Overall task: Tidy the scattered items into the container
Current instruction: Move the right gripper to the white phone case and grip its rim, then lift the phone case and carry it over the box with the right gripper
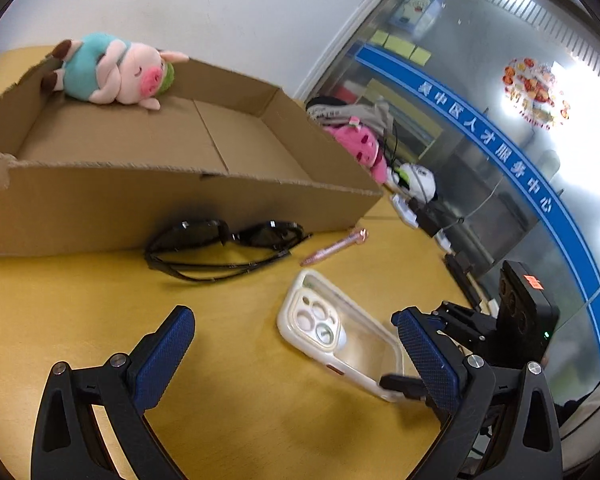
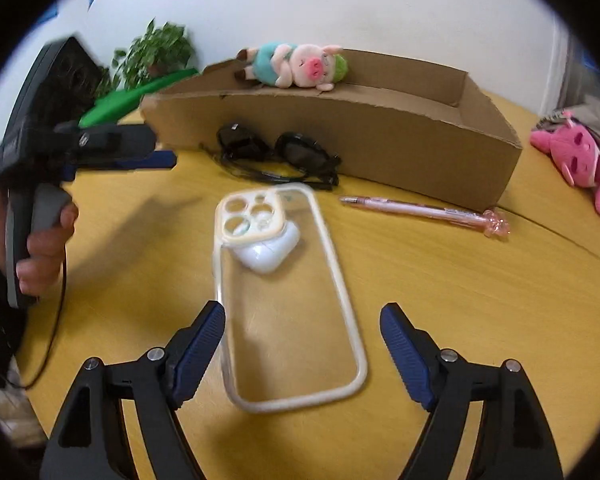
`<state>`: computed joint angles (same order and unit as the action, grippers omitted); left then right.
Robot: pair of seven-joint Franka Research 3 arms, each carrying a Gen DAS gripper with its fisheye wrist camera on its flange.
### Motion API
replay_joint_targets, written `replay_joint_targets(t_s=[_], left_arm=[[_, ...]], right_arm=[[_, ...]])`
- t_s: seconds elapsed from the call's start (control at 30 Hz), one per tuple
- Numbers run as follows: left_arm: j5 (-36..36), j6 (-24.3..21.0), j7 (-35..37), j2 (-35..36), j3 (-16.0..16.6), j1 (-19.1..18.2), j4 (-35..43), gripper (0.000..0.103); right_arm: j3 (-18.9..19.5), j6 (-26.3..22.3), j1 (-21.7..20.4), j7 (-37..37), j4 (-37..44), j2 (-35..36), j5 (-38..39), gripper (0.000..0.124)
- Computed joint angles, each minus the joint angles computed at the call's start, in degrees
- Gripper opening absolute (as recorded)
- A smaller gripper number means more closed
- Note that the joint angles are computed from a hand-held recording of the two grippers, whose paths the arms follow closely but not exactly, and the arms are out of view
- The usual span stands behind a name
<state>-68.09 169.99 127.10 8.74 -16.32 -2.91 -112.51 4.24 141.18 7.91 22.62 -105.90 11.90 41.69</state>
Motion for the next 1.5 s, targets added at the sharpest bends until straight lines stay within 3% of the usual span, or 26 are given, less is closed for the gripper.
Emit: replay_joint_targets(t_s=[0.13, 0.2, 0.3, 0.4, 0.5, 0.7, 1.0, 1.27, 1.5], left_arm=[[3.84, -5.38, -3.12, 2.05, 0.39, 0.51, 2.10, 0.103], [5.82, -8.89, -5.37, 3.96, 0.53, 1.13, 4.18, 0.102], [5.97, -13.02, -6.28, 6.58, -0.42, 2.79, 7.19, 0.094], [3.81, -16.16, -5.38, 8.21, -1.40, 4.32, 9.28, 0.066], [12.26, -15.42, -13.65, 9.14, 0.35, 2.38, 9.80, 0.036], [10.02, -14.11, -13.12, 5.25, -1.54, 4.26, 5.67, 0.029], [9.97, -12.20, -15.32, -1.41, 1.92, 1.90, 1.84, 0.026], [13.88, -15.25, -18.42, -0.82, 4.34, 2.66, 8.03, 0.025], [20.60, -19.90, -22.44, 1.15, 6.16, 5.98, 15.81, 0.025]], right_arm=[[-0.43, -0.11, 0.55, 0.68, -1.08, 0.37, -3.36, 0.081], [-0.19, 2.49, 1.15, 1.10, -1.57, 0.41, -4.35, 0.081], [0.14, 1.51, 1.01, 0.79, -1.38, 0.25, -4.75, 0.080], [0.58, 0.56, 0.66, -2.29, -2.35, -0.56, -2.95, 0.079], [0.37, 0.42, 0.33, -4.06, -3.51, -1.48, -0.91, 0.079], [-0.23, -4.22, -0.40, -6.62, -3.19, -2.23, 1.54, 0.079], [-0.51, -9.06, 0.07, -11.24, -2.61, -4.54, 6.16, 0.078], [-0.11, -14.99, 0.19, -8.58, 11.59, 1.15, 3.59, 0.078], [1.75, -20.82, 1.04, -1.74, 28.69, 10.10, -1.26, 0.078]])
